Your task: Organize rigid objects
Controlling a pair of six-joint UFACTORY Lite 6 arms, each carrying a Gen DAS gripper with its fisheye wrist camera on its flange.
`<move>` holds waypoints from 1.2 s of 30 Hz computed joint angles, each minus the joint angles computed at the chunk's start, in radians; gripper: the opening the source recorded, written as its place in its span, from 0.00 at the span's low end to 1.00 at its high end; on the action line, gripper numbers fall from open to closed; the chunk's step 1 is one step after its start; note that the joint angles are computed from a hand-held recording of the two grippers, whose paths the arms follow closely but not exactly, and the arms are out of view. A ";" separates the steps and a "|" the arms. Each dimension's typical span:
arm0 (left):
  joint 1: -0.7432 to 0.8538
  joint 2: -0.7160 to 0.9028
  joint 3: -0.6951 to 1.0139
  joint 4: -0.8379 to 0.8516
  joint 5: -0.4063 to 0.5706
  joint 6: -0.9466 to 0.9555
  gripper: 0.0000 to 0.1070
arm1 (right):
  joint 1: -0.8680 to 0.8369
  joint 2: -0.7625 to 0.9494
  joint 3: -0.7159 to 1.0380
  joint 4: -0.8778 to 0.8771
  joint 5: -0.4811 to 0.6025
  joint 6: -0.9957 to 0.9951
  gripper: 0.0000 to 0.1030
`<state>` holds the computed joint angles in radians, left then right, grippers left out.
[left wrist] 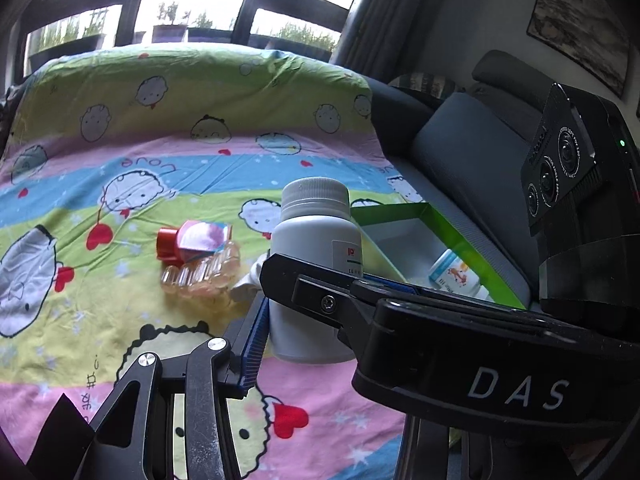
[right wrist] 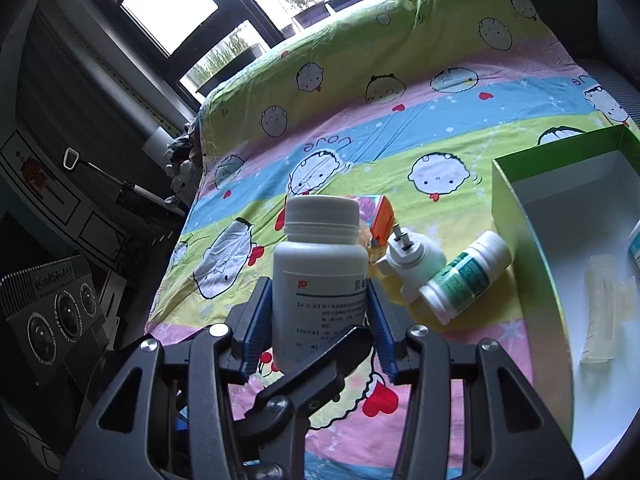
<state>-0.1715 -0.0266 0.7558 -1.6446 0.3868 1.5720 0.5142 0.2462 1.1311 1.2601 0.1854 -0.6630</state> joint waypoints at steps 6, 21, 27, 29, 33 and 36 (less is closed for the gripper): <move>-0.145 0.024 0.075 0.017 -0.072 -0.047 0.43 | -0.076 -0.154 -0.139 0.150 -0.011 -0.150 0.44; -0.370 0.189 0.281 0.171 -0.152 -0.235 0.43 | -0.264 -0.373 -0.359 0.348 0.021 -0.331 0.44; -0.398 0.288 0.373 0.291 -0.124 -0.365 0.43 | -0.321 -0.381 -0.390 0.286 0.034 -0.257 0.44; -0.403 0.318 0.400 0.325 -0.113 -0.401 0.43 | -0.340 -0.382 -0.401 0.268 0.040 -0.239 0.45; -0.418 0.368 0.448 0.385 -0.101 -0.468 0.43 | -0.369 -0.371 -0.407 0.263 0.053 -0.230 0.44; -0.423 0.407 0.487 0.440 -0.085 -0.522 0.43 | -0.391 -0.358 -0.411 0.265 0.064 -0.227 0.44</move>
